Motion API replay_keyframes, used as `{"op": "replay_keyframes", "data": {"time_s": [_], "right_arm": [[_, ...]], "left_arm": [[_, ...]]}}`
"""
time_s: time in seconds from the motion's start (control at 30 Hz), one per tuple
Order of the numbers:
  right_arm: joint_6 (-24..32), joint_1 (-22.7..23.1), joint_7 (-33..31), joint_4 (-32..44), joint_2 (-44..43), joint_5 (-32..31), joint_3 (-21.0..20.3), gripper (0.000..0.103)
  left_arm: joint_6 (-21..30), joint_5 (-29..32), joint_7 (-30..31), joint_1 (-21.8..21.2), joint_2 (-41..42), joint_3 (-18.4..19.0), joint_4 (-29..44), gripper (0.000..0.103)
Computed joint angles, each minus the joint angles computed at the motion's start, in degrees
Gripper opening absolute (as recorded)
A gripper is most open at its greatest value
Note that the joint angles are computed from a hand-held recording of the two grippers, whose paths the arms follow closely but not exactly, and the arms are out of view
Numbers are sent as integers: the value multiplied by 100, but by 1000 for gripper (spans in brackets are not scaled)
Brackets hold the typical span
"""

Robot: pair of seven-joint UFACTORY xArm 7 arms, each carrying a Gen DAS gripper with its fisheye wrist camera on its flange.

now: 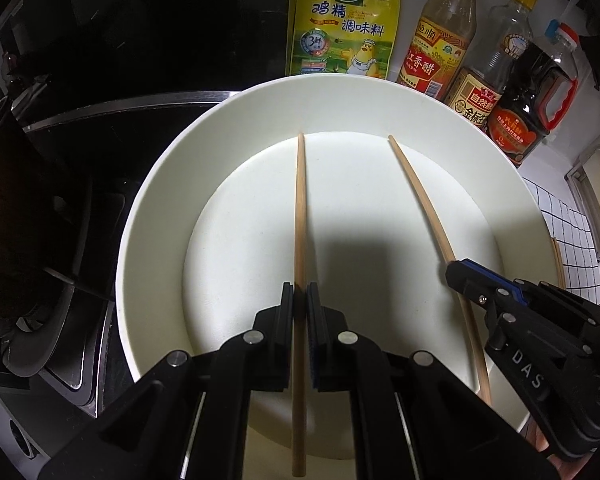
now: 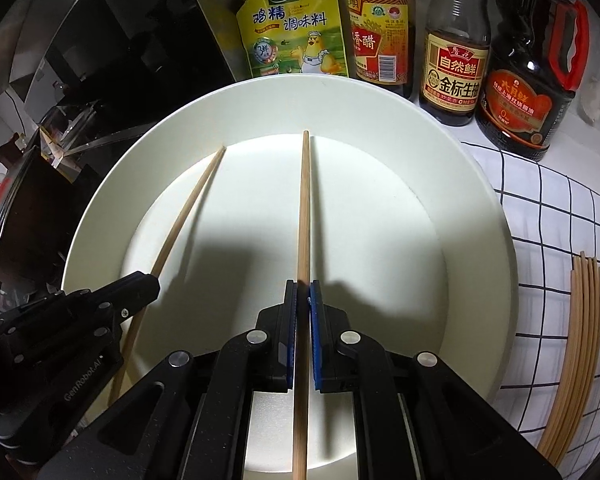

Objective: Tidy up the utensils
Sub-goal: 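Carry the left tool's chopstick into the white bowl while the right tool carries its own, then open the left tool to drop its chopstick while the right tool releases its chopstick, then move both tools back from the bowl to the remaining chopsticks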

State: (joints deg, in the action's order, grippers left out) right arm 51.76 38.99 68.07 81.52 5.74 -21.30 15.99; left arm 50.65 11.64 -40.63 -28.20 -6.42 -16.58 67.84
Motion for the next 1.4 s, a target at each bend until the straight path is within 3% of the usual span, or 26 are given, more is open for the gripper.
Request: {"op": "replay_keyframes", "data": {"time_s": [0.07, 0.23, 0.3, 0.97, 1.4], "right_arm": [[-37, -2, 15, -41, -39, 31, 3, 7], [90, 40, 227, -22, -154, -305, 36, 15], [116, 39, 294, -37, -222, -360, 60, 16], [684, -53, 750, -334, -1053, -605, 550, 27], [998, -340, 851, -977, -2000, -317, 939, 34]], "left_arm": [[35, 13, -34, 3, 0, -4, 17, 8], [42, 135, -195, 45, -161, -9, -41, 43], [18, 165, -233, 70, -243, -22, -71, 49], [381, 322, -585, 103, -963, -400, -212, 51], [515, 438, -960, -112, -873, -733, 19, 55]]}}
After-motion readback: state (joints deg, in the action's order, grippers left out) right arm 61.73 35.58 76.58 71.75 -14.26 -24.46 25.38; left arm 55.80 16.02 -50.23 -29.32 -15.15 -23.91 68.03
